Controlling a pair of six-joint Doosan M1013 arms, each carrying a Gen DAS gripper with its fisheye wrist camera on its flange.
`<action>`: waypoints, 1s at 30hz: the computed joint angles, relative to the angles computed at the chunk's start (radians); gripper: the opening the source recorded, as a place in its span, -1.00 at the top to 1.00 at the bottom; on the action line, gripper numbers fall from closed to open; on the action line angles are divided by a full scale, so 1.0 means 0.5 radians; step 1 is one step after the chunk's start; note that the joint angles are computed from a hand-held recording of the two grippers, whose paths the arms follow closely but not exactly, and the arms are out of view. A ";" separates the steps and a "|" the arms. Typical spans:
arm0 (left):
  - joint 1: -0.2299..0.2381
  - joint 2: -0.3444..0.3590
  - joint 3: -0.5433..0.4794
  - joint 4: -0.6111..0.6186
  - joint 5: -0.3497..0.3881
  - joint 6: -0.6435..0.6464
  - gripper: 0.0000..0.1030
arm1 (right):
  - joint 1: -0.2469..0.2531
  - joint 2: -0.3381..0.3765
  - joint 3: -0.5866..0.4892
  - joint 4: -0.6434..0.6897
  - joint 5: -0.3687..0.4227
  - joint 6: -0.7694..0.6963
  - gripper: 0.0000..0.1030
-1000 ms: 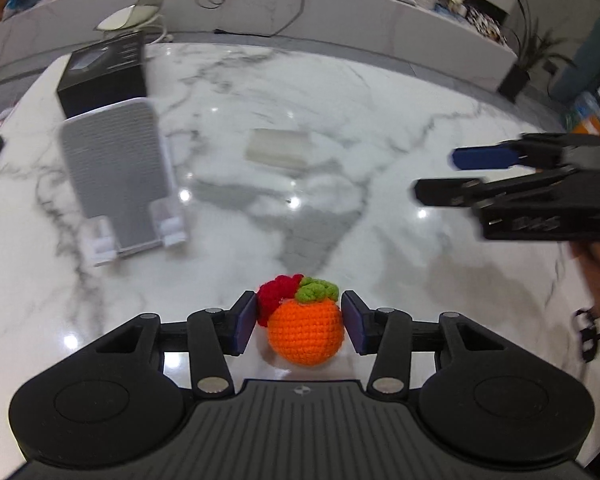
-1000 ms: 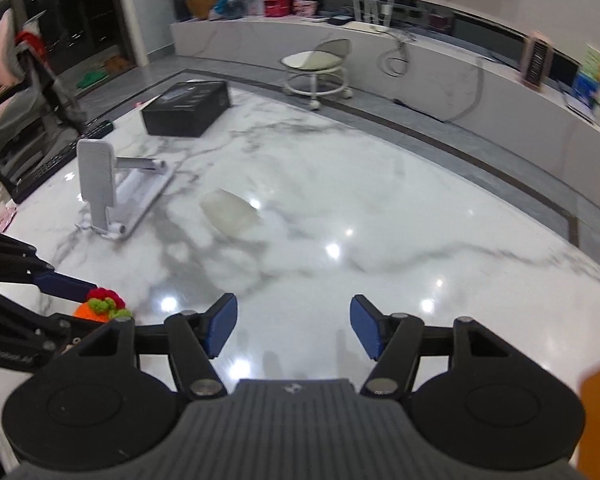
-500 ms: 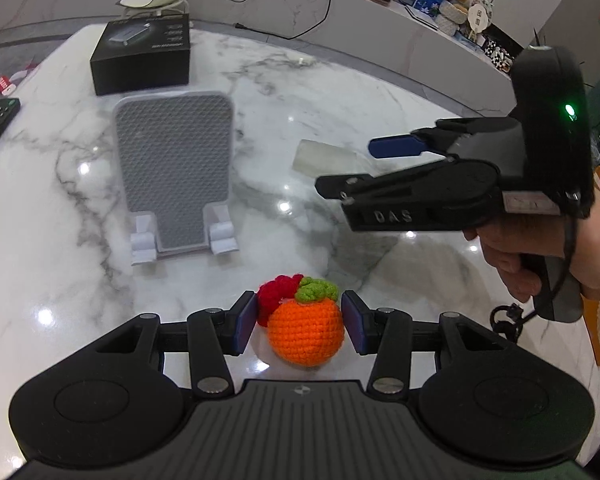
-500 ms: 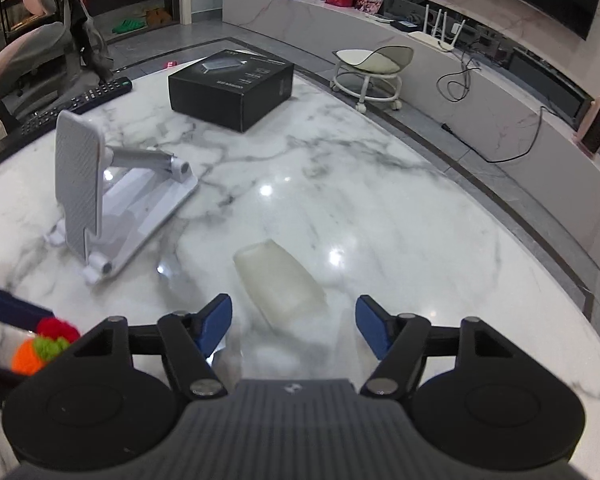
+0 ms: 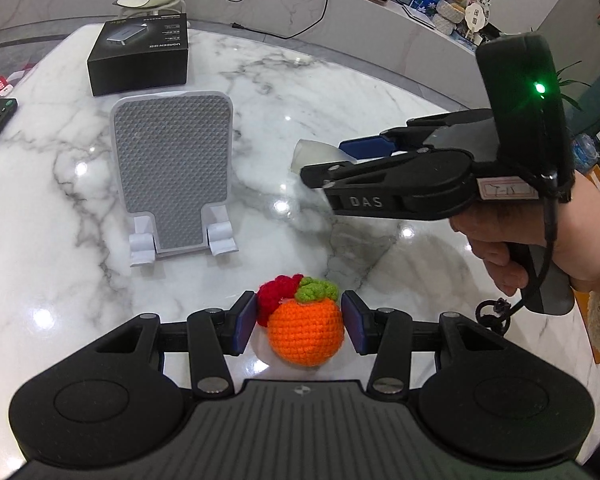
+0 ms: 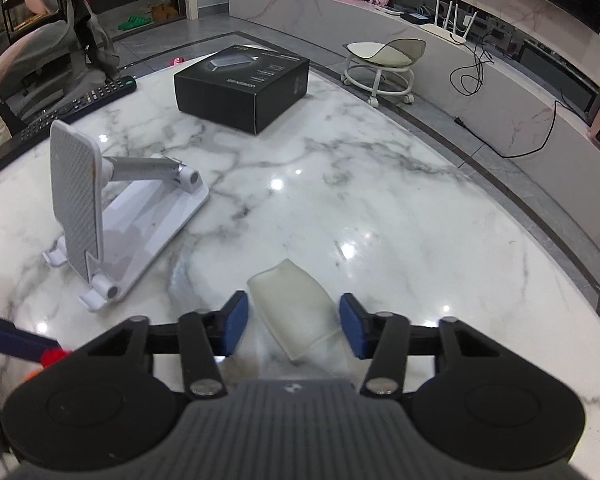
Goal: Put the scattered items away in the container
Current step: 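Grasp the crocheted orange with the left tool while the right tool grasps the white cup, then carry the crocheted orange and white cup with both tools over the orange box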
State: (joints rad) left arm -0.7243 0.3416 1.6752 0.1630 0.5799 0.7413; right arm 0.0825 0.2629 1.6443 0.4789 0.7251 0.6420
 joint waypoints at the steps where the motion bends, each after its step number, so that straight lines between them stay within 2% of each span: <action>1: -0.002 0.000 -0.001 0.002 -0.001 0.003 -0.04 | -0.005 -0.005 0.005 0.010 0.003 -0.022 0.18; 6: -0.005 0.004 -0.008 0.009 -0.009 0.004 -0.04 | -0.029 -0.033 0.030 0.080 0.027 -0.108 0.44; 9: -0.010 0.001 -0.010 0.029 -0.016 -0.010 -0.04 | -0.037 -0.046 0.041 0.091 0.046 -0.117 0.68; 12: -0.014 0.001 -0.017 0.035 -0.028 -0.010 -0.04 | -0.045 -0.064 0.055 0.103 0.047 -0.127 0.75; 30: -0.060 -0.025 -0.032 0.122 -0.124 -0.044 -0.04 | -0.167 -0.276 0.144 0.039 0.079 -0.162 0.79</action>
